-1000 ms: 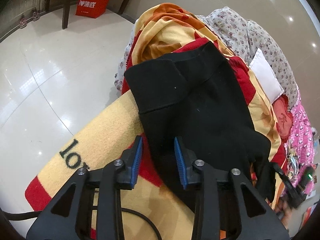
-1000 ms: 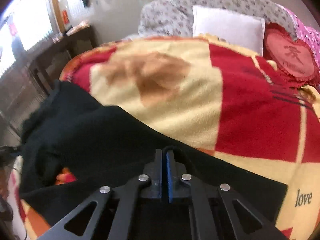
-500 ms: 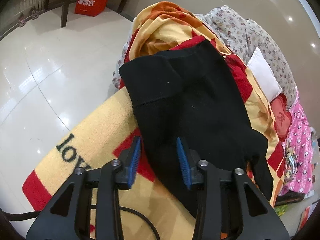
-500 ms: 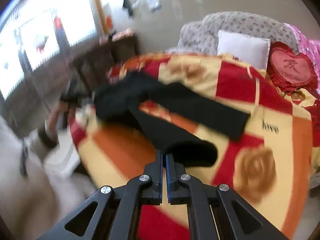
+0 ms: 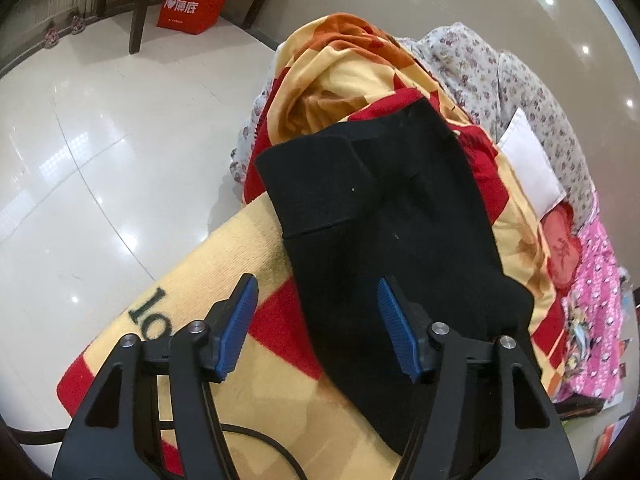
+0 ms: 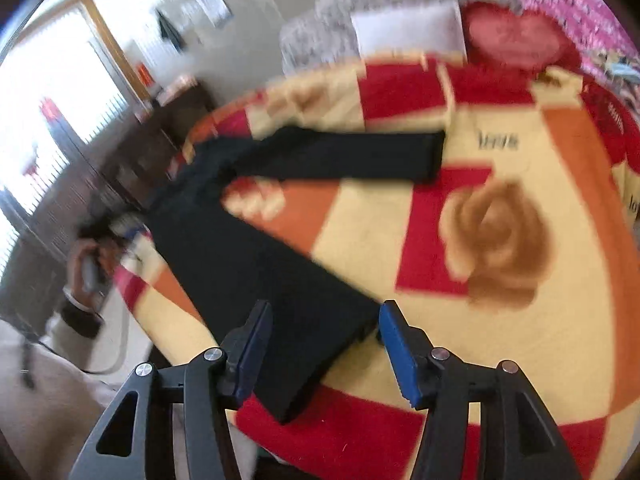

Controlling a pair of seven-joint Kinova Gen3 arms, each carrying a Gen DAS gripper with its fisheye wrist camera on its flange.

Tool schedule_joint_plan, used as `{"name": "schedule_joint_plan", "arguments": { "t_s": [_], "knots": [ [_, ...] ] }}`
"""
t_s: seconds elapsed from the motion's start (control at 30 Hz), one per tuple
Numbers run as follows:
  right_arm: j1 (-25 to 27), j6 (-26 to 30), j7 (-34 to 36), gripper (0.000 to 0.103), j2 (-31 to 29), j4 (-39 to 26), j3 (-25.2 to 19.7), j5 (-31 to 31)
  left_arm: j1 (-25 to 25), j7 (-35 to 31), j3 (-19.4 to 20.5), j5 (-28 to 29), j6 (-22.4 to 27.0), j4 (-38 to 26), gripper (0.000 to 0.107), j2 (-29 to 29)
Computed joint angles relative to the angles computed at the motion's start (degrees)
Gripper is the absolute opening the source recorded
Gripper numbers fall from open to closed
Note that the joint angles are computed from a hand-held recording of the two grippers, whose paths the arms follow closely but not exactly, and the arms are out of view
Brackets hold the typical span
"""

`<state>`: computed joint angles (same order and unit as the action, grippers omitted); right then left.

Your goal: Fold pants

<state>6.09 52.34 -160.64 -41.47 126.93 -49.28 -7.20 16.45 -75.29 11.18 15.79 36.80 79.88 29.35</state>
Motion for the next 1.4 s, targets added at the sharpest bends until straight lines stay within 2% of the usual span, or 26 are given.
{"name": "schedule_joint_plan", "arguments": {
  "t_s": [0.1, 0.17, 0.27, 0.37, 0.4, 0.43, 0.47, 0.5, 0.53, 0.6, 0.67, 0.77, 0.8, 0.9, 0.97, 1.07, 1.13, 1.17, 1.23, 1.27, 1.4],
  "knots": [
    [3.16, -1.53, -1.82, 0.054, 2.56, 0.89, -4.48, -1.19, 1.11, 0.99, -0.98, -1.39, -0.42, -0.62, 0.062, 0.22],
    [3.53, -4.71, -3.44, 0.054, 1.73, 2.56, -5.29, -2.59, 2.02, 2.96, -2.00, -2.27, -0.58, -1.36, 0.063, 0.61],
    [8.30, -6.95, -5.15, 0.054, 0.12, 2.52, -9.74, -2.67, 2.55, 4.51, -2.16, -3.42, 0.54, -3.85, 0.065, 2.30],
    [11.48, -10.64, -3.95, 0.038, -0.39, 2.96, -12.13, -3.64, 3.50, 5.73, -2.60, -4.79, 0.46, -5.66, 0.065, 3.62],
    [12.83, -11.82, -3.08, 0.028, -0.43, 3.14, -12.95, -4.24, 3.38, 5.49, -2.25, -4.82, -0.02, -5.69, 0.065, 3.74],
    [14.23, -12.07, -2.69, 0.012, -0.23, 2.92, -13.87, -3.91, 3.21, 4.78, -1.74, -4.86, -0.67, -5.69, 0.060, 3.86],
    [15.81, -12.50, -2.05, 0.008, -0.30, 2.89, -14.73, -3.98, 3.06, 4.20, -1.28, -4.82, -0.44, -6.16, 0.035, 4.15],
    [16.49, -13.51, -1.57, 0.008, -0.70, 3.43, -14.74, -4.48, 2.89, 3.64, -0.84, -4.62, 0.72, -7.21, 0.016, 4.76],
    [16.91, -14.52, -1.28, 0.008, -1.44, 4.06, -14.42, -4.99, 2.07, 2.69, 0.27, -3.48, 0.95, -7.50, 0.015, 5.14],
    [18.03, -13.92, 0.34, 0.008, -1.91, 3.64, -13.95, -4.65, 2.58, 2.80, -0.06, -3.18, -0.38, -6.37, 0.011, 4.17],
    [18.43, -11.88, 1.95, 0.007, -3.96, 2.69, -12.18, -3.38, 1.53, 0.46, 1.11, -0.77, -1.84, -4.11, 0.010, 2.17],
    [17.52, -7.20, 5.09, 0.007, -7.07, 0.72, -7.32, -0.44, -4.49, -6.53, 7.70, 5.72, -2.02, 0.00, 0.010, -1.57],
    [17.26, -5.46, 6.27, 0.007, -7.95, -0.14, -5.86, 0.63, -5.39, -8.56, 8.62, 7.47, -2.03, 1.56, 0.010, -3.13],
    [15.88, -0.36, 9.63, 0.007, -10.62, -2.25, -0.76, 3.34, -2.80, -9.21, 5.81, 7.78, -2.42, 5.90, 0.010, -7.29],
    [14.60, 1.89, 10.79, 0.007, -11.65, -2.11, 2.63, 3.30, -0.91, -6.85, 4.05, 4.91, -1.01, 6.16, 0.010, -7.01],
    [10.75, 1.19, 10.73, 0.007, -9.56, 1.09, 6.05, 1.07, 5.53, -0.64, -2.62, -1.38, 2.21, 4.73, 0.015, -4.83],
    [12.00, 1.69, 11.05, 0.014, -4.83, 2.41, 4.39, -0.37, 5.54, 0.72, -2.66, -3.02, 3.09, 4.46, 0.026, -3.90],
    [14.22, 3.27, 11.12, 0.017, -2.42, 1.95, 1.97, -0.12, 4.77, 1.63, -1.56, -4.37, 2.29, 5.23, 0.031, -4.40],
    [17.91, 7.23, 10.70, 0.022, 1.81, 0.39, -2.53, 1.52, 5.04, 4.08, -1.19, -8.74, 2.01, 5.72, 0.035, -5.95],
    [18.17, 8.49, 9.40, 0.024, 2.34, -0.37, -3.32, 2.78, 5.90, 4.77, -1.93, -10.74, 2.00, 5.89, 0.036, -6.88],
    [16.12, 9.79, 5.56, 0.025, 0.39, -2.97, -0.66, 7.34, 14.16, 9.38, -10.64, -19.31, 1.44, 6.37, 0.036, -10.64]
  ]
}}
